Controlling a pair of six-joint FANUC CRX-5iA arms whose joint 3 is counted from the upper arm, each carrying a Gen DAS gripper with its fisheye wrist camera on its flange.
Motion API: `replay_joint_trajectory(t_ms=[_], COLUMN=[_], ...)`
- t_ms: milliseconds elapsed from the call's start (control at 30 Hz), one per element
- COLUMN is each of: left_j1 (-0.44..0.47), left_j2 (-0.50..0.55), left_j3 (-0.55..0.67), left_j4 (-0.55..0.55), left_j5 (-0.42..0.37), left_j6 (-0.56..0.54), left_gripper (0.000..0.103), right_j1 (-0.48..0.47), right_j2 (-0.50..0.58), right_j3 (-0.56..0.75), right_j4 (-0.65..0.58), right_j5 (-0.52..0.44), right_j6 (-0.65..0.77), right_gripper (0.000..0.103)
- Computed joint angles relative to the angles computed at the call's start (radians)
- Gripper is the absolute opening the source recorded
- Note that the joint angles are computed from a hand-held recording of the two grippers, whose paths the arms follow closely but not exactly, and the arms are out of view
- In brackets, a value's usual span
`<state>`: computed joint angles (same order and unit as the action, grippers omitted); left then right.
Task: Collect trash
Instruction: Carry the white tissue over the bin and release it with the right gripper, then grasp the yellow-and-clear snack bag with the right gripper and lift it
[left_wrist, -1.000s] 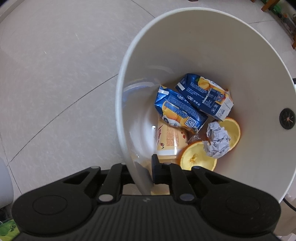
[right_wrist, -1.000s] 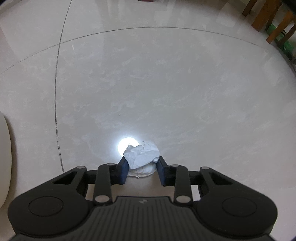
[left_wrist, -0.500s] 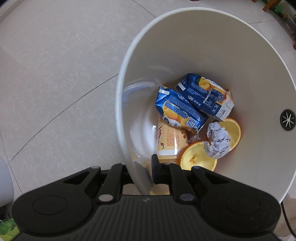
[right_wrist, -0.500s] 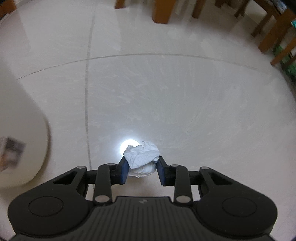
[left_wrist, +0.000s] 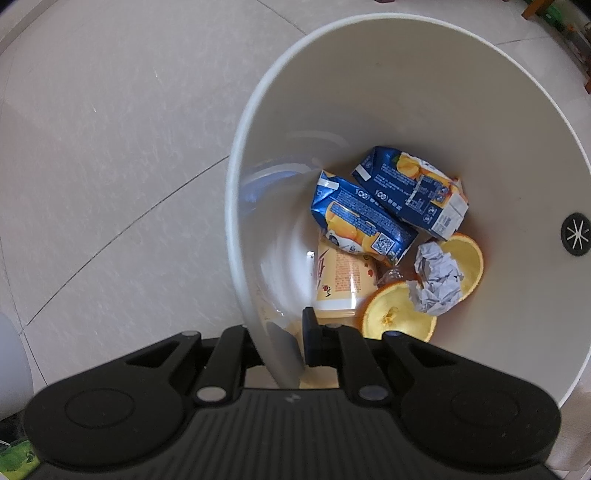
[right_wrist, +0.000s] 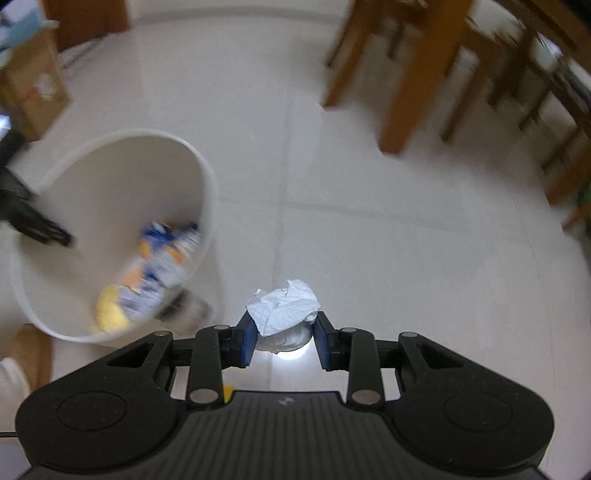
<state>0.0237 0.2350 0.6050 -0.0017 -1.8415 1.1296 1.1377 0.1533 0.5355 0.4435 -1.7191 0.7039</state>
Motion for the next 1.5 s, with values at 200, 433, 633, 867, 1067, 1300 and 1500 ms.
replay_joint_trajectory(t_ms=[200,433,633,867,1067,1300,1500], left_j1=[0.002,0.002,0.007,0.01,-0.003,-0.007,-0.011], left_j2=[-0.002,-0.002,0.0,-0.004,-0.011,-0.008,-0.02], left_j3=[-0.001,0.002,0.002,-0.002,-0.008,-0.004,-0.018], left_j4=[0.002,0.004,0.011,0.013,-0.006,-0.012,-0.017], left_j5=[0.001,-0.001,-0.002,0.001,0.009,0.007,0.004], left_j6=[-0.002,0.0,-0.002,-0.007,-0.012,-0.003,-0.012], left_gripper=[0.01,0.01,0.01,0.011,0.011,0.011,0.011], right_j1=[0.005,0.001,0.022,0.048,0.049,0.054,0.03], right_j2=[0.109,0.212,0.218,0.088,-0.107,-0.271,-0.421], right_j3=[0.205,0.373,0.368,0.136,-0.189,-0.5,-0.728], right_j4=[-0.014,-0.072,-0.037,0.039,0.017,-0.109,-0.275], right_j5=[0.023,0.052,0.076,0.077,0.084,0.11,0.199], right_j6=[0.107,0.184,0.225,0.12,-0.072,-0.307,-0.475], right_gripper=[0.037,0.052,0.083,0.083,0.087,0.087,0.087])
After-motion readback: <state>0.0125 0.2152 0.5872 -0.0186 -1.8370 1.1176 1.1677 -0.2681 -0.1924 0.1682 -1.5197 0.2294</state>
